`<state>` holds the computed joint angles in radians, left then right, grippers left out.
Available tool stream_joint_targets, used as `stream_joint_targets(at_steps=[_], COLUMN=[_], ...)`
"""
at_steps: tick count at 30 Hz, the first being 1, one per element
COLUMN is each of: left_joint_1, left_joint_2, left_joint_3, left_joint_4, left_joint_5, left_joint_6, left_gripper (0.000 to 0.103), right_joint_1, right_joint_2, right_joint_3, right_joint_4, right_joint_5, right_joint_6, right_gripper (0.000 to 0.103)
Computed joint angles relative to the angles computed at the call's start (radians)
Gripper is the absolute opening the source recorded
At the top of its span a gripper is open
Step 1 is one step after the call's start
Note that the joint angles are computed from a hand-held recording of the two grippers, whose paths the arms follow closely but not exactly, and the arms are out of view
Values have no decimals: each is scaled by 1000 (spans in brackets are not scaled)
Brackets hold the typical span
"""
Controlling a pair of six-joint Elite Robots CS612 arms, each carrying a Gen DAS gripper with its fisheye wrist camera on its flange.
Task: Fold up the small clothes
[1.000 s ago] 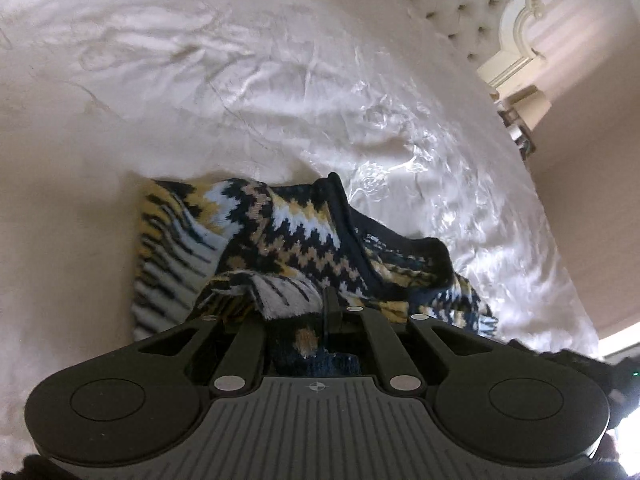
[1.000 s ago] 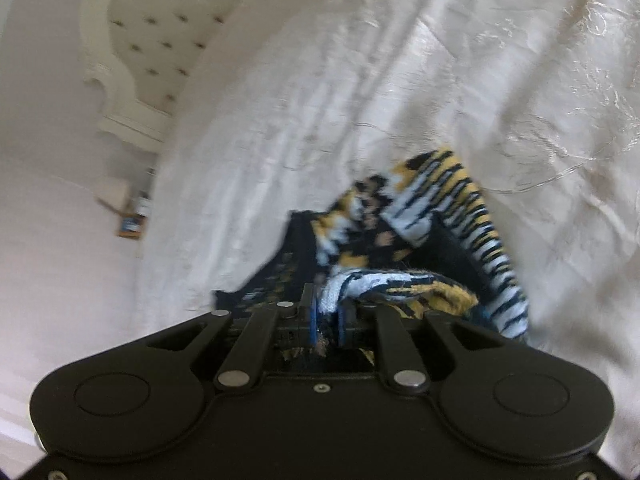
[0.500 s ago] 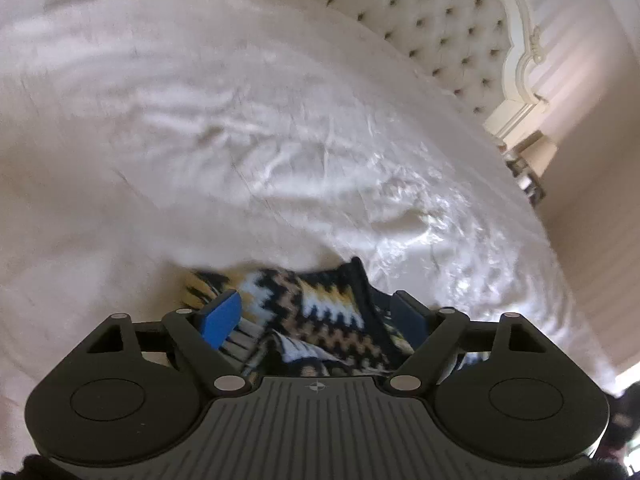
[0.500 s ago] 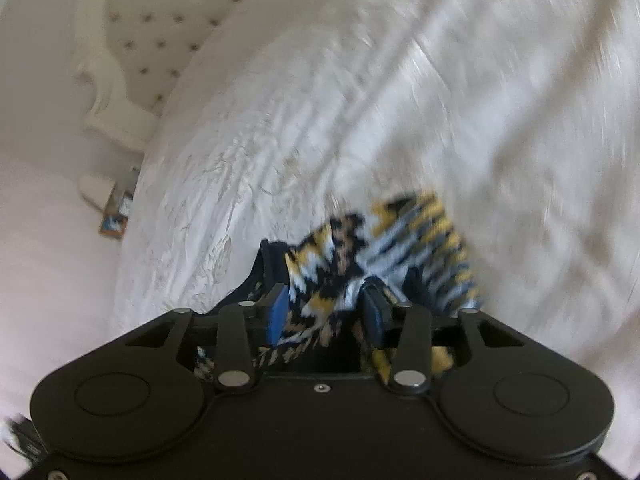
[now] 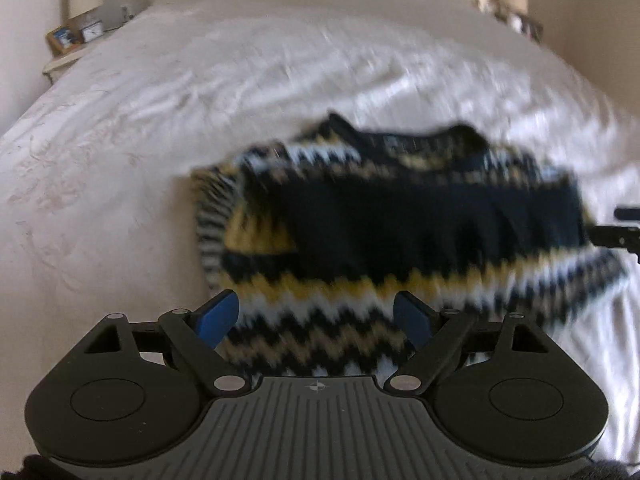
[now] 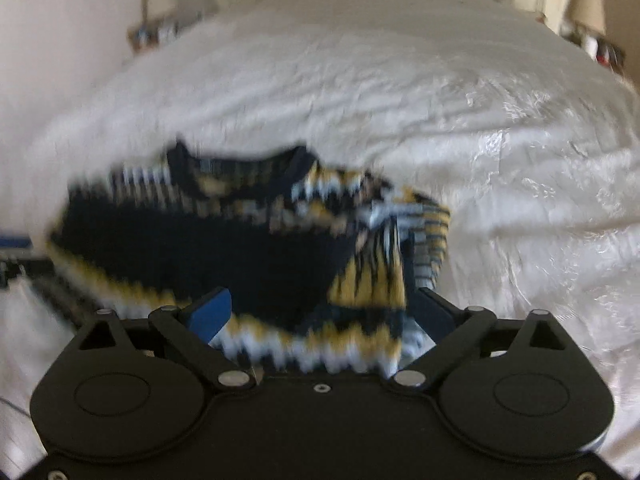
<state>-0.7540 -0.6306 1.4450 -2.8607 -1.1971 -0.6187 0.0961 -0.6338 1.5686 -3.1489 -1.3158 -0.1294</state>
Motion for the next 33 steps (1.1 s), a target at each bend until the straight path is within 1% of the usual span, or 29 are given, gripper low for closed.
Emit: stream_joint_targets(at_steps=[3, 6, 8, 10, 13, 16, 18, 20, 23, 25, 26, 28, 29, 31, 32, 33], left_joint_1=[0, 17, 32, 48, 74, 93, 105, 111, 111, 105, 101, 88, 79, 64, 55, 51], left_joint_2=[15, 31, 43, 57, 79, 100, 117, 124, 113, 98, 89, 65, 54, 39, 34, 32], left_joint_3=[-26, -63, -97, -131, -184, -233, -270, -291, -277, -249, -230, -183, -157, -121, -106, -98], left_joint_4=[51, 86, 122, 135, 154, 170, 189, 202, 183, 156, 135, 88, 64, 33, 21, 15], left_joint_5=[1, -9, -3, -14, -48, -61, -52, -32, -12, -7, -12, -34, -56, -92, -115, -138], left_joint_6=[45, 70, 84, 96, 115, 123, 126, 116, 87, 77, 72, 52, 42, 31, 31, 33], left_gripper=[84, 84, 84, 85, 88, 88, 88, 88, 88, 88, 88, 88, 88, 88, 88, 88], right_joint_1=[16, 29, 33, 32, 31, 28, 26, 22, 12, 7, 2, -13, -19, -26, -26, -24], right_joint_2=[6, 30, 50, 68, 98, 130, 149, 162, 156, 135, 121, 90, 75, 41, 28, 19], right_joint_3=[-2, -40, -74, -108, -171, -248, -297, -330, -321, -285, -259, -196, -163, -101, -78, -60], right_joint_4=[16, 39, 41, 37, 38, 72, 104, 113, 92, 81, 73, 47, 40, 68, 97, 124], right_joint_5=[-65, -128, -150, -153, -149, -152, -161, -171, -130, -101, -68, 43, 99, 193, 225, 241], right_joint_6=[-71, -170, -207, -221, -219, -166, -120, -85, -73, -81, -77, -52, -42, -50, -65, -75], right_gripper=[98, 98, 98, 98, 98, 98, 98, 98, 98, 98, 98, 98, 97, 86, 72, 68])
